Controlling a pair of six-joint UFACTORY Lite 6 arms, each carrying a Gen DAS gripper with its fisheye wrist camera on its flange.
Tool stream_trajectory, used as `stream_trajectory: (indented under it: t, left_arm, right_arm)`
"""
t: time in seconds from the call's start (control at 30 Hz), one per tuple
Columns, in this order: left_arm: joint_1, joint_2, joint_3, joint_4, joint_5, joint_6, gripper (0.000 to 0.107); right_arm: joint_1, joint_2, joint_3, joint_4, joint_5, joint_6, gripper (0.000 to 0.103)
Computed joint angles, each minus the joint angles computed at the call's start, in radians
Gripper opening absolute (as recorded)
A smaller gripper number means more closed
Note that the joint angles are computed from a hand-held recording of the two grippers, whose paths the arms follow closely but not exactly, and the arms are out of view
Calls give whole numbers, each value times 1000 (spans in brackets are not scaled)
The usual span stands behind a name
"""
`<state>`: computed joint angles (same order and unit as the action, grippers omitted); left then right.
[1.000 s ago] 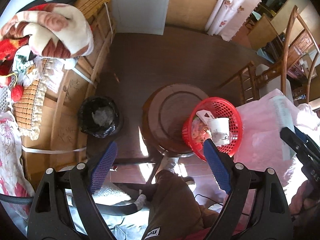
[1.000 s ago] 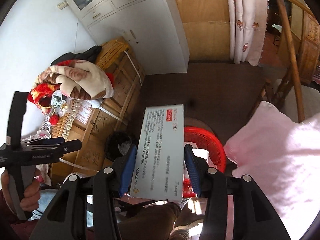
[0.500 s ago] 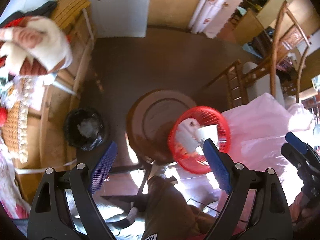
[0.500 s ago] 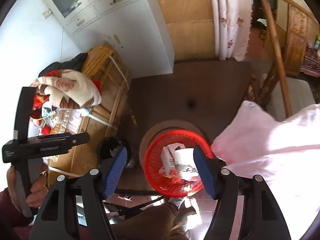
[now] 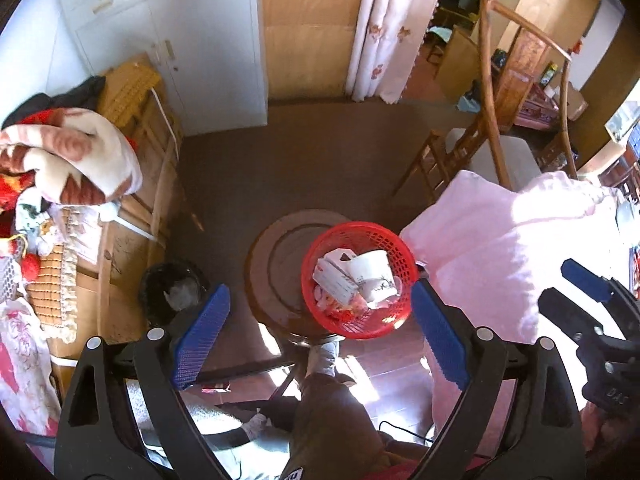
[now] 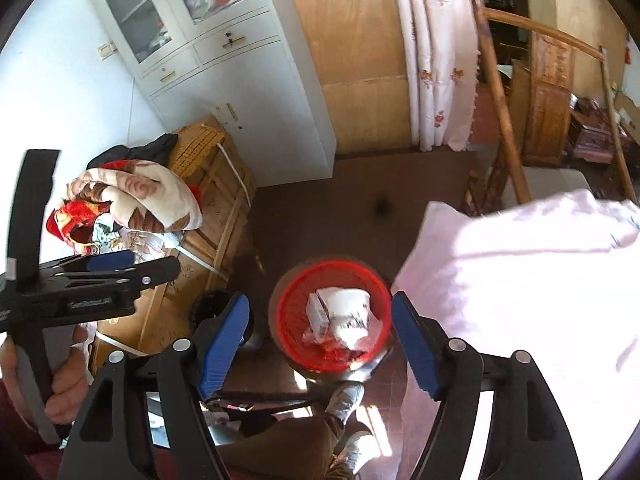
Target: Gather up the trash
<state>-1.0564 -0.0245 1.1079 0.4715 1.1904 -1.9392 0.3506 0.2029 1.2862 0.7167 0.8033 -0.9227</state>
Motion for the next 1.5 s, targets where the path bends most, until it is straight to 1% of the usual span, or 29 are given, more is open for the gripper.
stream_trajectory:
  t: [0.1, 0.17, 0.2, 0.37, 0.43, 0.67, 0.8, 1.03, 1.3, 1.5]
  left_arm:
    - [-62, 90, 124, -7, 94, -33, 91]
    - [-89, 149, 202, -12, 149, -43, 92]
    - [-103, 173, 234, -15, 176, -49, 92]
    - [-139, 304, 395, -39, 299, -40, 96]
    - [-142, 313, 406, -47, 315, -38, 96]
    - [-103, 316, 385, -75, 299, -5, 96]
    - [-75, 285, 332, -78, 243, 2, 96]
    - [-31, 286, 305, -78, 198, 26, 96]
    - [-2, 272, 266, -88, 149, 48, 96]
    - [-2, 272, 261, -93, 145, 45, 96]
  right_arm:
    - [-32, -74, -61, -18, 7, -3, 79]
    - [-47, -124, -100, -32, 6, -7, 85]
    - [-55, -142, -114, -32, 13, -11, 86]
    - [-82, -169, -156, -34, 41, -32, 88]
    - [-72, -157, -154, -47, 44, -24, 88]
    - [-38, -96, -113, -88, 31, 25, 88]
    - [-13, -52, -74, -116, 21, 63, 88]
    - [18, 19, -13, -157, 7, 95, 88]
    - [28, 53, 7, -177, -6, 125, 88]
    - [30, 48, 6, -166, -10, 117, 88]
